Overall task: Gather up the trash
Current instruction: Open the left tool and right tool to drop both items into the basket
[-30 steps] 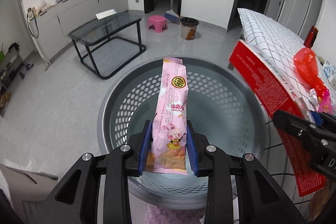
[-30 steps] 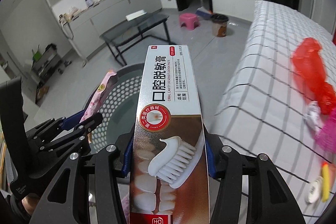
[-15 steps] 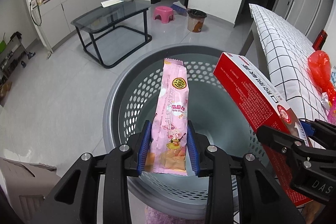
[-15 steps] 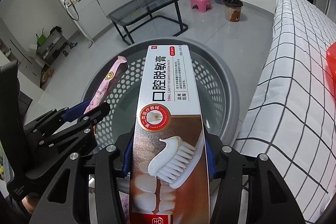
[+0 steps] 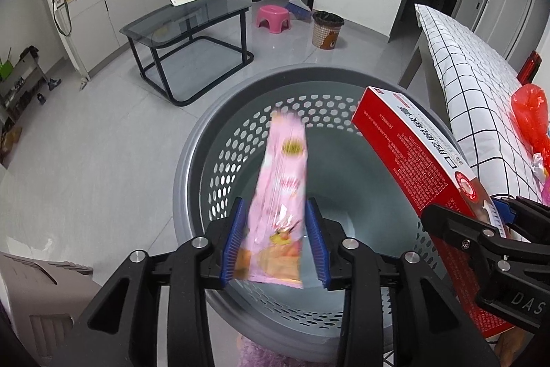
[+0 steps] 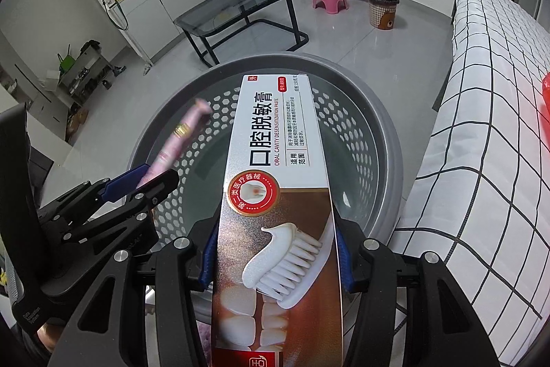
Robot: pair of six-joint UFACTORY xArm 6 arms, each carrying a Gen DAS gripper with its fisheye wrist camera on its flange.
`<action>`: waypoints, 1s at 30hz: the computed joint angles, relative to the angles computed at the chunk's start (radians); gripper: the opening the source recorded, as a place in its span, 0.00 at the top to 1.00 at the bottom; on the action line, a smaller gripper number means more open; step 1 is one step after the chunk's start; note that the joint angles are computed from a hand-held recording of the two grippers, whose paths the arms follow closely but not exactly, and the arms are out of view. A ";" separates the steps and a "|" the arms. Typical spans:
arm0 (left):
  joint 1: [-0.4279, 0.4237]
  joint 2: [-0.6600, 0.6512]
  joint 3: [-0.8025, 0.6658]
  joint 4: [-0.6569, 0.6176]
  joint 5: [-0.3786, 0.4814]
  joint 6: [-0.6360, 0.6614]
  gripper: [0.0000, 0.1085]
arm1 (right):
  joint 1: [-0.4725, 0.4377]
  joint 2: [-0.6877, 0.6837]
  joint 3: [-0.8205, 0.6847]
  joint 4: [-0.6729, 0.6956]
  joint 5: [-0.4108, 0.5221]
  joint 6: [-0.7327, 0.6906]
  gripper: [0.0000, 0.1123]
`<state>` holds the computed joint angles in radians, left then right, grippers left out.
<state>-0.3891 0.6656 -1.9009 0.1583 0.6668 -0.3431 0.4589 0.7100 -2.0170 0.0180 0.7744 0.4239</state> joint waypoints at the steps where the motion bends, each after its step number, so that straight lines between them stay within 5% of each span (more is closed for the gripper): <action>1: 0.001 -0.008 0.013 0.010 -0.008 -0.008 0.58 | -0.001 -0.006 0.011 -0.001 -0.009 0.000 0.54; 4: 0.000 -0.020 0.030 0.027 -0.023 -0.024 0.50 | -0.002 -0.030 0.052 -0.008 -0.038 0.005 0.47; 30: 0.003 -0.063 0.075 0.054 -0.034 -0.051 0.50 | 0.000 -0.125 0.179 -0.061 -0.113 0.048 0.47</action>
